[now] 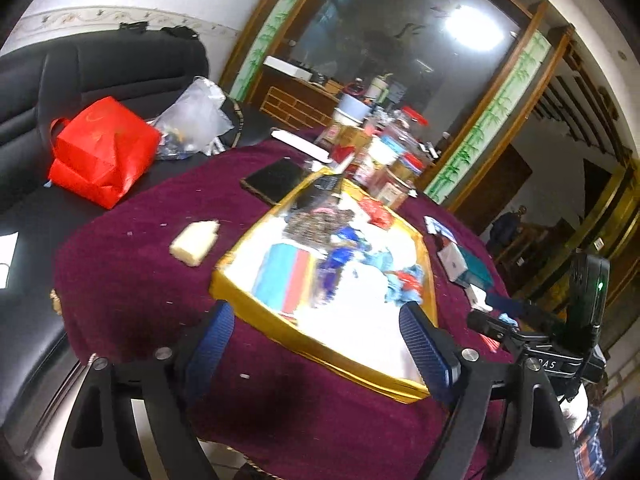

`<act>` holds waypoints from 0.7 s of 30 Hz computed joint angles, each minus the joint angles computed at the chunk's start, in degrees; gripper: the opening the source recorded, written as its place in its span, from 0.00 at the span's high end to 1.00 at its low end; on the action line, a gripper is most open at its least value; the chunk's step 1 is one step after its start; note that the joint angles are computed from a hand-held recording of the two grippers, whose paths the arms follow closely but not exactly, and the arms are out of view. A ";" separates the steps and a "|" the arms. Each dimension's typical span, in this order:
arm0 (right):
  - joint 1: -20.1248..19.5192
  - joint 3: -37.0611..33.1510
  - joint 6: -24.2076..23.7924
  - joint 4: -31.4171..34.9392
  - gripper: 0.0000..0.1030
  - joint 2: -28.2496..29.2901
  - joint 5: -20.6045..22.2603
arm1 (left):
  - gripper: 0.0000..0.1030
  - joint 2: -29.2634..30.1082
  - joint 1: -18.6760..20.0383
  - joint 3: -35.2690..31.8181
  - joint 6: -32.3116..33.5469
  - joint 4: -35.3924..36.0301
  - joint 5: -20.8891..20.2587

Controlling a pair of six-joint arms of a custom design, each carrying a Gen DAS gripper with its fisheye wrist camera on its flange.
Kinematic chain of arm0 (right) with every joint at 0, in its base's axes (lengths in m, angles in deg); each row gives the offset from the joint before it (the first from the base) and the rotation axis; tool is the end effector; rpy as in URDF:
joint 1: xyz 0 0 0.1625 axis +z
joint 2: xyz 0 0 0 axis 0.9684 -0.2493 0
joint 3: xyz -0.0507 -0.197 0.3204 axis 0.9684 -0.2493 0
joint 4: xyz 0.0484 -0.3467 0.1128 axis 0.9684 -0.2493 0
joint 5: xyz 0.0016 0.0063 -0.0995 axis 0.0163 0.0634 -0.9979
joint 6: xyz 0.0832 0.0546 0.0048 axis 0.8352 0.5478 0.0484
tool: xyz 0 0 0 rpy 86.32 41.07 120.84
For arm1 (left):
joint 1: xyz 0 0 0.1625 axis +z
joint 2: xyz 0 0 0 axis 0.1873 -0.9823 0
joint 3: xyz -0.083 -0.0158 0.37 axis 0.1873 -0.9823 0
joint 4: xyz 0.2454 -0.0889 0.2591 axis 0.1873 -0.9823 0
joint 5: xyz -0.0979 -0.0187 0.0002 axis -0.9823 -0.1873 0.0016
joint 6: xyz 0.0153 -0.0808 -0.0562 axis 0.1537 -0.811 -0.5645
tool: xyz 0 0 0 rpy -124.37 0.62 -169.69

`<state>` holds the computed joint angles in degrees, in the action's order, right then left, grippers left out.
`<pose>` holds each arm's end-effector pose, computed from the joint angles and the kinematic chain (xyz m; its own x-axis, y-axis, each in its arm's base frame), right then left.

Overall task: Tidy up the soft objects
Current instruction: 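Release the blue patterned bag into the tray with the right tool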

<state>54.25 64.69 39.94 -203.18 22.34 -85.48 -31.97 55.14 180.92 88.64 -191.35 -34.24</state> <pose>0.4080 -0.3879 0.0351 -0.6868 -0.3114 0.6567 -0.6378 0.6914 -0.3392 0.0172 -0.3776 0.4139 -0.9532 0.1488 -0.2631 0.2924 0.6746 -0.6778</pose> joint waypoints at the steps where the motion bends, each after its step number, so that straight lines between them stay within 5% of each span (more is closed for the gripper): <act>1: -0.23 3.08 1.55 -1.82 0.12 -1.77 -0.77 | 0.15 -0.37 -0.96 0.56 -0.10 0.15 0.00; 8: -2.60 19.34 10.07 -10.10 0.13 -12.00 -4.31 | 0.14 -2.33 -10.16 4.86 -1.28 3.23 2.96; 14: -3.83 28.84 12.33 -18.03 0.13 -18.96 -6.91 | 0.13 -1.88 -16.93 7.61 -3.05 6.53 4.08; 21: -7.89 37.06 14.36 -24.97 0.13 -26.66 -8.09 | 0.13 1.84 -20.56 8.33 -4.96 9.16 2.64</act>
